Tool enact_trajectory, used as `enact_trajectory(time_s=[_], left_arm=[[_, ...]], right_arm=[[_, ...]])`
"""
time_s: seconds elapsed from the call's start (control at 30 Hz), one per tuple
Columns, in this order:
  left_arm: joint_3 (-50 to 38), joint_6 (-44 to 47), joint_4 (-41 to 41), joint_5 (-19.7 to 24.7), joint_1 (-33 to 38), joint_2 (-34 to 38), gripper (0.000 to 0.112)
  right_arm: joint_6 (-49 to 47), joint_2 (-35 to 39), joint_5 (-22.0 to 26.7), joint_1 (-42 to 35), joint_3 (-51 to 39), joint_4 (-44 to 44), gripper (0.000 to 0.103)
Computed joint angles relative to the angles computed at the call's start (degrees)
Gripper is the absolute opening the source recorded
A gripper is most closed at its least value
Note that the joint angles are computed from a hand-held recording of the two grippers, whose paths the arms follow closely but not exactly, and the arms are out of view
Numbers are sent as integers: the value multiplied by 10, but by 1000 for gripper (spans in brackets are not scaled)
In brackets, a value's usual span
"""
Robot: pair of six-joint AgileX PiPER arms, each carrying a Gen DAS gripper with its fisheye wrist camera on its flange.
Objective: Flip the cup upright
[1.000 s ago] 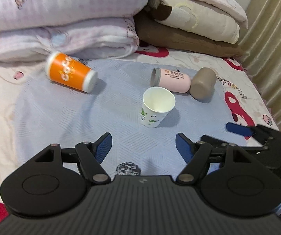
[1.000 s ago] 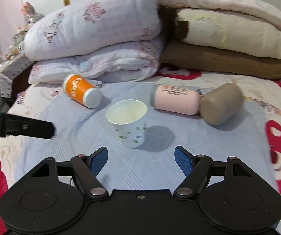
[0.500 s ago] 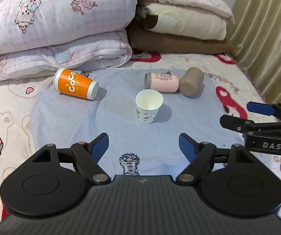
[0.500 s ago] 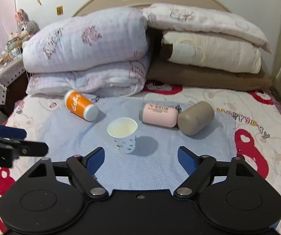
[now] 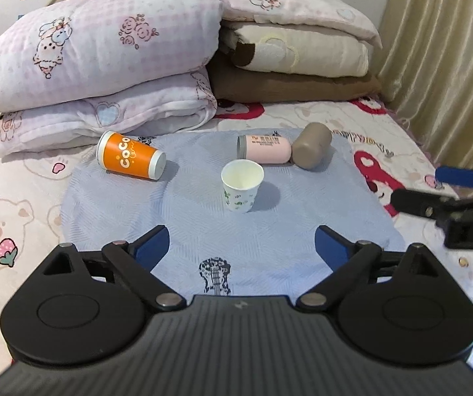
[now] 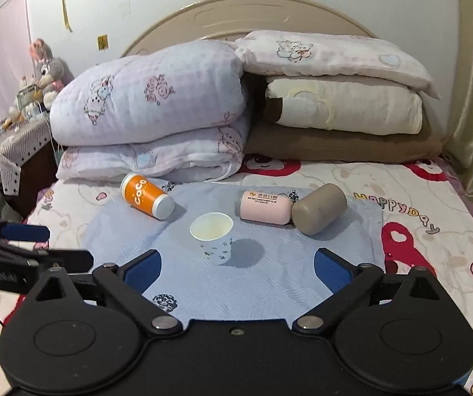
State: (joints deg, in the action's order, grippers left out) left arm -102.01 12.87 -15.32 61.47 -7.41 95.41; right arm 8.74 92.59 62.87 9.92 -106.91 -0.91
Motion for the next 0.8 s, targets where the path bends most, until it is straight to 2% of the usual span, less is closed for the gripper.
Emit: enact_trajectory(time_s=[0.13,0.37,0.57,0.8], left_arm=[[9,-12,11,3,-11,-10,102],[5,-38,17,8,-20,-4,102],[-8,-93,74,15,-41,10,102],[-32,-127,105,39,-51,30,102]], right_arm=[[6,-15,9,9,2,-25,101],[53,-19,36,37,-8,-98,101],[71,-19,36,42,1,-109,101],[95,-8,59,51,-2,-148,101]])
